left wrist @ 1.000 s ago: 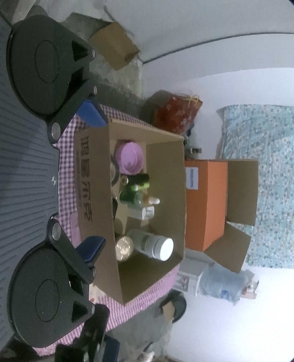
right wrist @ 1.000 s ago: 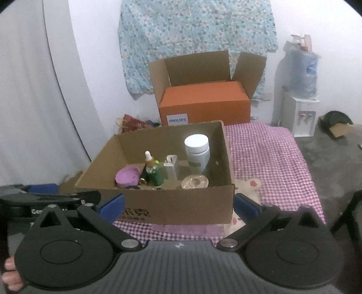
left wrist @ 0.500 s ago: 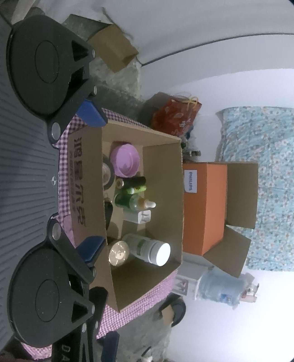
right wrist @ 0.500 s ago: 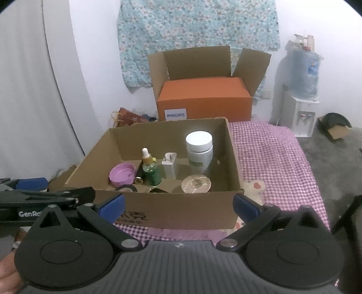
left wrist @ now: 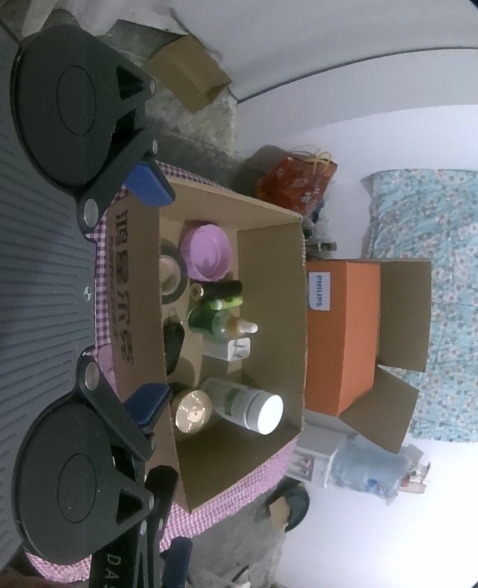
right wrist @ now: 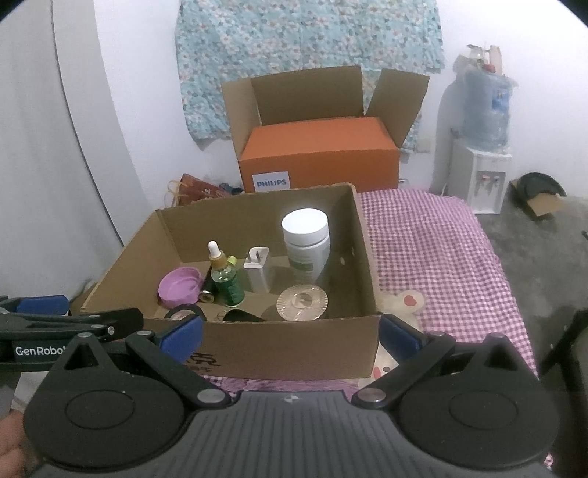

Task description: Organize rigid objects

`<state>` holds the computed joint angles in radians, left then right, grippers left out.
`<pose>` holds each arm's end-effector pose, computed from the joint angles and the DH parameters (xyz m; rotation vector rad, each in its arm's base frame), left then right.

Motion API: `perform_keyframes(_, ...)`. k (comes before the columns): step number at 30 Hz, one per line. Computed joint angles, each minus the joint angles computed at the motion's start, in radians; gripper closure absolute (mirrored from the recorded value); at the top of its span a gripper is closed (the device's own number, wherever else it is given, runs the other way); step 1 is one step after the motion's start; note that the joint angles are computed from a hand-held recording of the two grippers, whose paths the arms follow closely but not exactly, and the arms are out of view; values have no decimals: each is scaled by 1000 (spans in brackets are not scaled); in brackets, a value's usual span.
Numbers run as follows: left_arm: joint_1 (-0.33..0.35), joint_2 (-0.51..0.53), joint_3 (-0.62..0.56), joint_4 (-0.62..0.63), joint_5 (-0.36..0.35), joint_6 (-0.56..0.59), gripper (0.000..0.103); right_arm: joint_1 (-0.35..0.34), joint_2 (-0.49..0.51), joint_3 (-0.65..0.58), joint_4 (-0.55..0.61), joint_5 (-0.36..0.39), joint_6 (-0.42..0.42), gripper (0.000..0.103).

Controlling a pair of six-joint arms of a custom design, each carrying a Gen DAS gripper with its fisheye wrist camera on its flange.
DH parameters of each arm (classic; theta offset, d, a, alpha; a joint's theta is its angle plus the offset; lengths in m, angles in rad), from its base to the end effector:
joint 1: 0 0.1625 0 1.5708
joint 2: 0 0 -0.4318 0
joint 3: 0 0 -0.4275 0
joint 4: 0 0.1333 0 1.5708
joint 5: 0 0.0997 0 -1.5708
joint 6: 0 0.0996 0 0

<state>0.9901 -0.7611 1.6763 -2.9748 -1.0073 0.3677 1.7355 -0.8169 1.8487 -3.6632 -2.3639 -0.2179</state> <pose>-0.2286 -0.6883 0.0939 0.9991 2.3491 -0.7097 0.1639 -0.6060 0.1633 -0.1051 -2.1244 1.1877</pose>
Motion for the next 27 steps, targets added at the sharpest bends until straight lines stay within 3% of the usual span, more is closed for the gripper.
perform_keyframes(27,2,7,-11,16,0,-7,0,-3,1,-3,7,0,1,0)
